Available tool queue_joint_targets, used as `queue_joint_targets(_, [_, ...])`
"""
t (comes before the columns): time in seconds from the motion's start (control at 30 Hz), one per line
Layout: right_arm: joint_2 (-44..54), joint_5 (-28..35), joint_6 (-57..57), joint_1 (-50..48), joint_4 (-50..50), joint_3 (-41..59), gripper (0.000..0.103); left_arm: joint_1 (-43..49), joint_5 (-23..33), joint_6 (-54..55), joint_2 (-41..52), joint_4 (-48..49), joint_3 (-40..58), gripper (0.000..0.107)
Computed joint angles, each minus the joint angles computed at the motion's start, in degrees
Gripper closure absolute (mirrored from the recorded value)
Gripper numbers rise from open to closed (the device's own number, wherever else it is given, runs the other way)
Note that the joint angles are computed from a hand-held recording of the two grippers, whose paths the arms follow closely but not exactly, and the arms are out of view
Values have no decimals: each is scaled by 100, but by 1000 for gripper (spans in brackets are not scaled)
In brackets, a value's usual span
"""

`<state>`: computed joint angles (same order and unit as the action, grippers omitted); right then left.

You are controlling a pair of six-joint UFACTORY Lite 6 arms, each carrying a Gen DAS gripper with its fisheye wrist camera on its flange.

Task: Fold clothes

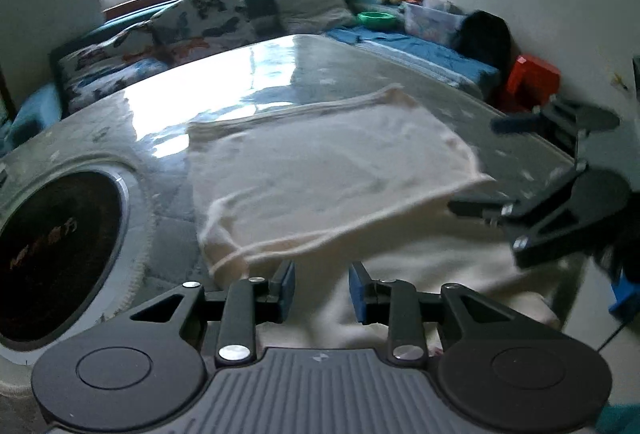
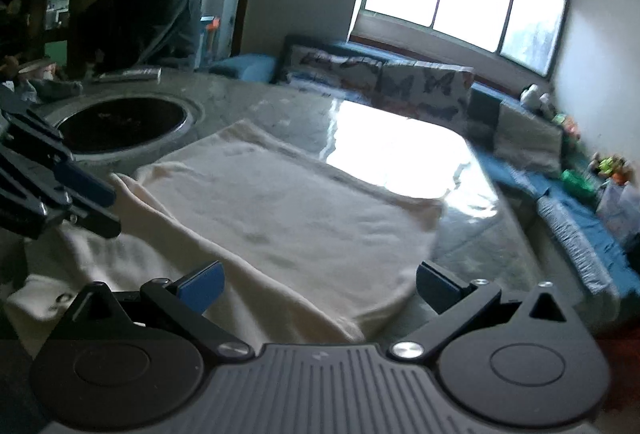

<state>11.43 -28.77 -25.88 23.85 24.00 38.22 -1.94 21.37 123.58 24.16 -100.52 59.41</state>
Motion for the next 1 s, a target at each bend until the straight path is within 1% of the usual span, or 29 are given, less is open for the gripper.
queue_joint_targets(0.07, [399,133,-233,0,197,350,0,74,-14,-293,203,208,214,75])
queue_joint_targets(0.1, [544,151,-210,-13,137,447,0,130,38,-425,234,374,238,75])
queue_joint_targets(0.17, [516,161,-72,-56,-37,416,0,225,157,-447,123,538,126,75])
queue_joint_targets(0.27, [63,183,155,-157,-428,40,0,382,316,-226,-268,676,-236,70])
queue_joint_targets(0.33, [-330,253,299,-210,-724,-291,0,556,522,-247,-576,1027,-488,66])
queue_joint_targets(0.4, [-754,361,352,-240,-928,-625,0,729,773,-214,-900,1399,-770,65])
queue_joint_targets(0.5, [-1353,607,462,-227,-1092,-1069,0,920,1101,206,-1418,1755,-1282,62])
queue_joint_targets(0.6, [-1826,869,583,-270,-1229,-1383,0,1003,1308,913,-1905,1947,-1821,61])
queue_joint_targets(0.67, [-2106,1007,488,-258,-1224,-1544,0,934,1218,1737,-2108,1671,-2192,61])
queue_joint_targets(0.73, [-2390,1161,353,-239,-1184,-1692,0,767,988,2577,-2161,1129,-2457,61])
queue_joint_targets(0.8, [-2645,1353,178,-197,-1142,-1786,0,603,834,3304,-2049,496,-2569,61])
queue_joint_targets(0.87, [-2824,1472,-134,-130,-907,-1856,0,486,803,3875,-1892,-67,-2590,62])
queue_joint_targets(0.93, [-3013,1628,-485,-43,-636,-1926,0,442,851,4213,-1748,-437,-2546,67])
queue_joint_targets(0.97, [-3082,1693,-585,-3,-566,-1957,0,454,895,4164,-1689,-420,-2497,69])
queue_joint_targets(1.0, [-3138,1757,-612,24,-576,-1979,0,462,936,4081,-1635,-366,-2442,75])
